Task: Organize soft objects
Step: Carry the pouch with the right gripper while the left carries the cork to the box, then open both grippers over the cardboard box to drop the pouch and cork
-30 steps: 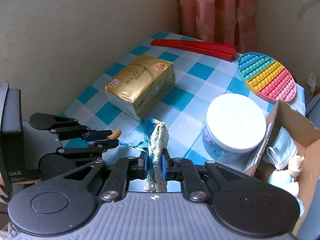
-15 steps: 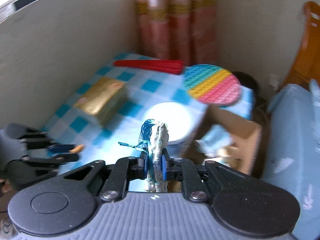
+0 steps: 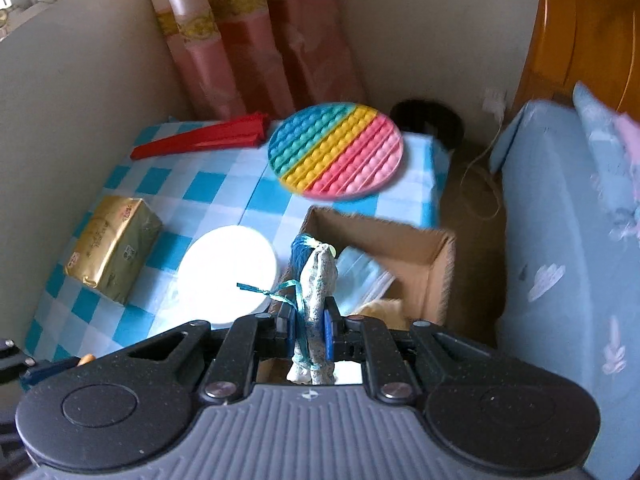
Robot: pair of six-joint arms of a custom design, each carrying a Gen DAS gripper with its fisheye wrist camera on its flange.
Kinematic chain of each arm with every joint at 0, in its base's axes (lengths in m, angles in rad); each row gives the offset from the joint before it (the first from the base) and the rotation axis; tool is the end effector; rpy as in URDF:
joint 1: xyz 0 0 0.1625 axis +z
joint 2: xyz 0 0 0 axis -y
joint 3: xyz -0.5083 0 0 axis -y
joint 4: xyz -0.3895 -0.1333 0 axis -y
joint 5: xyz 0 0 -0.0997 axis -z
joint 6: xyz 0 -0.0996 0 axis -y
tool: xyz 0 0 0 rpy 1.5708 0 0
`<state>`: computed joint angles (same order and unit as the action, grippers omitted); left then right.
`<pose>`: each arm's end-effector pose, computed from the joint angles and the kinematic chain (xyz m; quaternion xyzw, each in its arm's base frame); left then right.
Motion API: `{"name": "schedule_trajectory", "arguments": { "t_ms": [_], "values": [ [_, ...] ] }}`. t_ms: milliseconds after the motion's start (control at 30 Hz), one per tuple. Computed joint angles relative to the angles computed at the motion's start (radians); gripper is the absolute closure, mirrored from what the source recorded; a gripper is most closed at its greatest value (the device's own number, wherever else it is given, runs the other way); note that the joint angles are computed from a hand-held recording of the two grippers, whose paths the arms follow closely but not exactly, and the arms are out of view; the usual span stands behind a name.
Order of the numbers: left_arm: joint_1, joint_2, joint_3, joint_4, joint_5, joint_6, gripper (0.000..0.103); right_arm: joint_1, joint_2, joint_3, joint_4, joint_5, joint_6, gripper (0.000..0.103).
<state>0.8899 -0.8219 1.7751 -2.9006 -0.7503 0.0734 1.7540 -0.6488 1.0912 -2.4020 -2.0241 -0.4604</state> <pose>-0.2737 -0.6654 0.1908 0.2623 0.8650 -0.2810 0.3225 0.2491 -0.8521 0.2578 0.2612 -0.9207 0.1560 0.2444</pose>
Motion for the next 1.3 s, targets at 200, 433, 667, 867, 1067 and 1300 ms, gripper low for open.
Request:
{"name": "schedule_trajectory", "arguments": {
  "t_ms": [200, 433, 667, 867, 1067, 1300],
  "values": [
    [0.003, 0.024, -0.036, 0.012, -0.01, 0.024, 0.091, -0.002, 0.038, -0.026, 0.056, -0.048, 0.03, 0.069],
    [0.007, 0.058, -0.1, 0.032, -0.021, 0.058, 0.091, -0.012, -0.01, 0.046, 0.0, 0.015, 0.005, 0.028],
    [0.022, 0.104, -0.217, 0.135, -0.066, 0.065, 0.091, -0.024, -0.099, 0.205, -0.088, 0.06, -0.07, 0.013],
    [0.032, 0.158, -0.336, 0.276, -0.147, 0.068, 0.091, -0.042, -0.163, 0.354, -0.17, 0.076, -0.154, 0.01],
    [0.036, 0.203, -0.405, 0.311, -0.222, 0.063, 0.077, -0.054, -0.185, 0.428, -0.24, 0.065, -0.182, 0.01],
    [0.022, 0.181, -0.322, 0.206, -0.182, 0.047, 0.019, -0.061, -0.203, 0.466, -0.291, 0.08, -0.112, 0.005]
  ]
}}
